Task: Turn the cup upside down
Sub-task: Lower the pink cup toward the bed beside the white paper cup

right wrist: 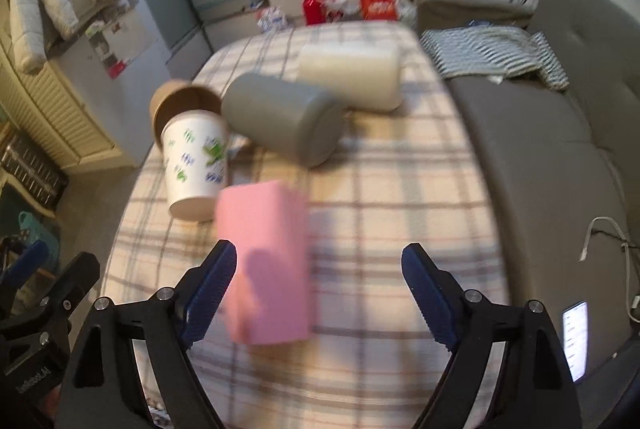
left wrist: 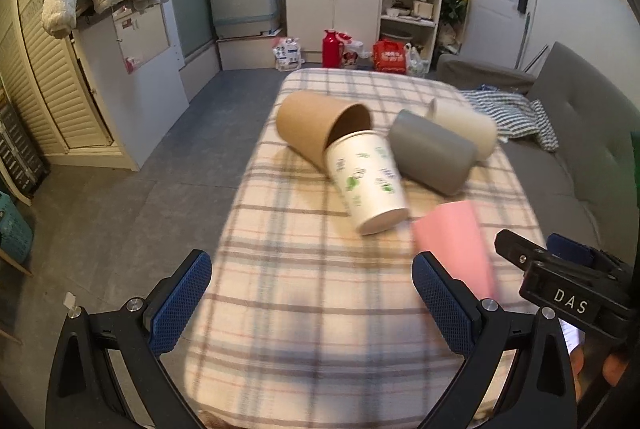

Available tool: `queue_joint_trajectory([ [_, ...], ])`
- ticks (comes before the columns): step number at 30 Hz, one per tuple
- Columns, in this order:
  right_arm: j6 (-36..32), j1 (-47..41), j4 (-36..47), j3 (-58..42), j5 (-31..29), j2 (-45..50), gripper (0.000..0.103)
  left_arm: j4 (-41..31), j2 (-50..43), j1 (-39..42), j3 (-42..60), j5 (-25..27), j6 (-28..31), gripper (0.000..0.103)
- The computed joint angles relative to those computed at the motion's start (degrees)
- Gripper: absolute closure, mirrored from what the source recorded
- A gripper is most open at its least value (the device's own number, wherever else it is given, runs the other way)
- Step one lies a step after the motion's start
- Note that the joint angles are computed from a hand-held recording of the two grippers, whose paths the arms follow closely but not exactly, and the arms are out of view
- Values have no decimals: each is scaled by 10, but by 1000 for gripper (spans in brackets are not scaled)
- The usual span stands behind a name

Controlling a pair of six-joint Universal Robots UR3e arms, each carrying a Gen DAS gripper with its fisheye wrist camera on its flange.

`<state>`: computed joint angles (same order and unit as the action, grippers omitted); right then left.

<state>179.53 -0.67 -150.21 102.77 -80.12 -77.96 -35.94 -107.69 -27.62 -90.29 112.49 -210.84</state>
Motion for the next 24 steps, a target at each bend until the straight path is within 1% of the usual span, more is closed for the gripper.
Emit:
queue_joint_trajectory([
  [6,-8,-78,-52,88,7,-68,18,7,-60,-35,74,-45,-14,0],
  [8,-18,-97,-59,105,9,-81,18,-9,-99,-48,118,-59,-13,0],
  [11,-27,-119,-66,123,16,-85,18,-40,-149,-56,172,-81,-9,0],
  [14,-38,-135,-58,133,33,-82,18,-64,-176,-55,193,-101,-20,2],
  [16,-43,-138,-54,132,42,-72,18,-70,-178,-48,186,-109,-33,2],
  [17,-43,-137,-54,128,44,-64,18,-66,-174,-44,177,-113,-37,4],
  [18,-44,-134,-53,122,46,-54,18,-60,-169,-40,167,-116,-38,10],
  [19,-43,-130,-54,117,47,-47,18,-61,-166,-37,160,-117,-36,19],
  [20,-43,-126,-54,112,47,-40,18,-64,-164,-35,156,-118,-32,24],
  [21,-43,-122,-52,105,50,-32,18,-75,-165,-34,157,-121,-28,34],
  [22,-42,-116,-51,101,50,-25,18,-73,-162,-29,148,-129,-22,38],
  [24,-40,-104,-50,90,48,-12,18,-62,-154,-26,132,-138,-17,39],
])
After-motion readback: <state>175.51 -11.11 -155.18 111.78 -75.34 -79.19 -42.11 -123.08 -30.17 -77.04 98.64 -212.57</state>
